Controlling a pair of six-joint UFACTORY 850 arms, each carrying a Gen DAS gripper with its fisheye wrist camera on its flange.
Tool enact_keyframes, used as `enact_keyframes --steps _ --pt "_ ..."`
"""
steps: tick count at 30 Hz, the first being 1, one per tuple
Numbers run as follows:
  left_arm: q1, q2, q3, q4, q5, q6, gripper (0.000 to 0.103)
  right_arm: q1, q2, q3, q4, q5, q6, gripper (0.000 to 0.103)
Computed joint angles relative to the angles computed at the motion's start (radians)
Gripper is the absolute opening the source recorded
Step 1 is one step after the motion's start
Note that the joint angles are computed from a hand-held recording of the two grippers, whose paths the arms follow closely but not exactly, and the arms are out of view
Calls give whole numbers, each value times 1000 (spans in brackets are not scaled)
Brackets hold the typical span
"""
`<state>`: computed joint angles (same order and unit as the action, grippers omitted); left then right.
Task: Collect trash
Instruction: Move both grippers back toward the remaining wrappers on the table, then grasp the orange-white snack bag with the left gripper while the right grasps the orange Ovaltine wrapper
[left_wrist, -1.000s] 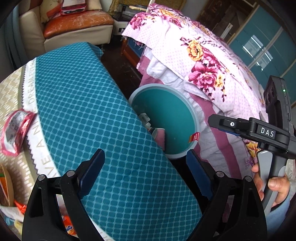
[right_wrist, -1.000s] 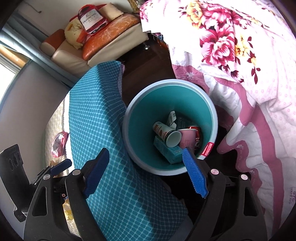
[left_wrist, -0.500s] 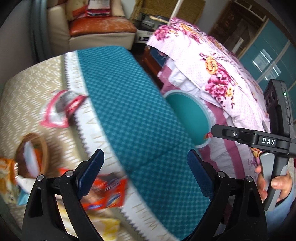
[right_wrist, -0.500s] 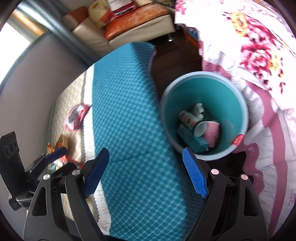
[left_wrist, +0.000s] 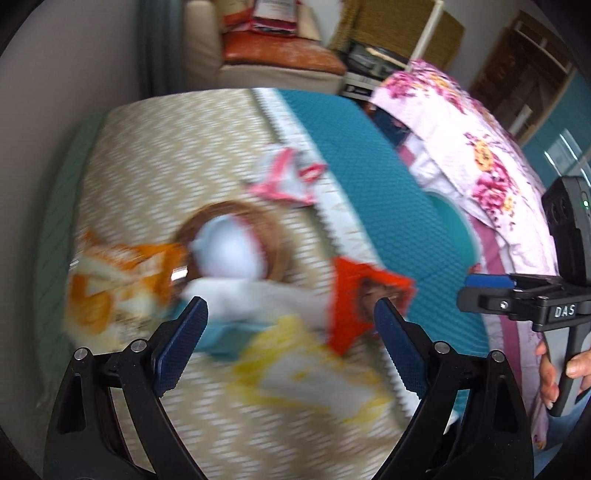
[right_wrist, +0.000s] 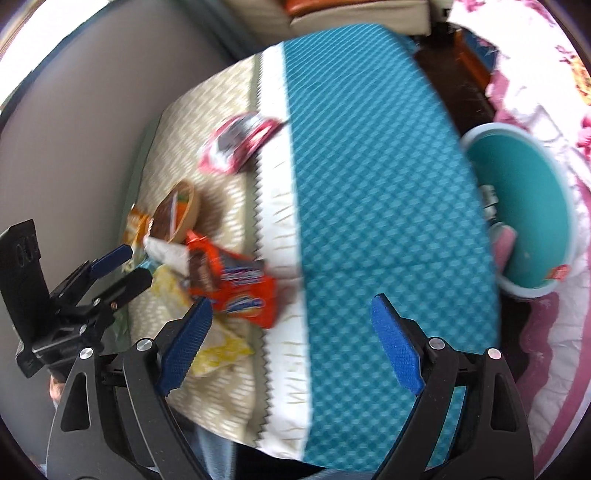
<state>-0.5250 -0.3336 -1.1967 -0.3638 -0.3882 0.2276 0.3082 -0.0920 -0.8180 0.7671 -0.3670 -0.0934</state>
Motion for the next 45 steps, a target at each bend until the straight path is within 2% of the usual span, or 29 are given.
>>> enact_keyframes --steps 7,13,19,26,29,31,32,33,37,45 --pt "133 42 57 45 29 -30 92 62 -107 -89 11 -17 18 83" --pt "214 -9 24 108 20 -66 92 88 -168 -128 -5 3 74 83" --pt "246 -90 -32 84 -18 -17 92 101 -209 -148 6 17 92 83" --pt "242 -105 -20 -75 -11 189 91 110 -233 -155 59 49 20 83" --pt "230 -94 2 -86 19 211 79 99 -241 -151 129 43 -69 60" --pt "220 -83 15 -38 40 170 53 103 -268 -167 143 51 -90 41" --pt "216 -83 13 -41 37 168 49 105 -272 -167 171 53 -117 40" --pt "212 -85 10 -63 29 179 32 109 -275 -167 184 59 -130 39" --pt "194 -69 28 -16 50 110 22 127 -267 -151 203 95 -150 32" --pt "158 -15 74 -37 66 84 21 114 -198 -69 295 149 -245 31"
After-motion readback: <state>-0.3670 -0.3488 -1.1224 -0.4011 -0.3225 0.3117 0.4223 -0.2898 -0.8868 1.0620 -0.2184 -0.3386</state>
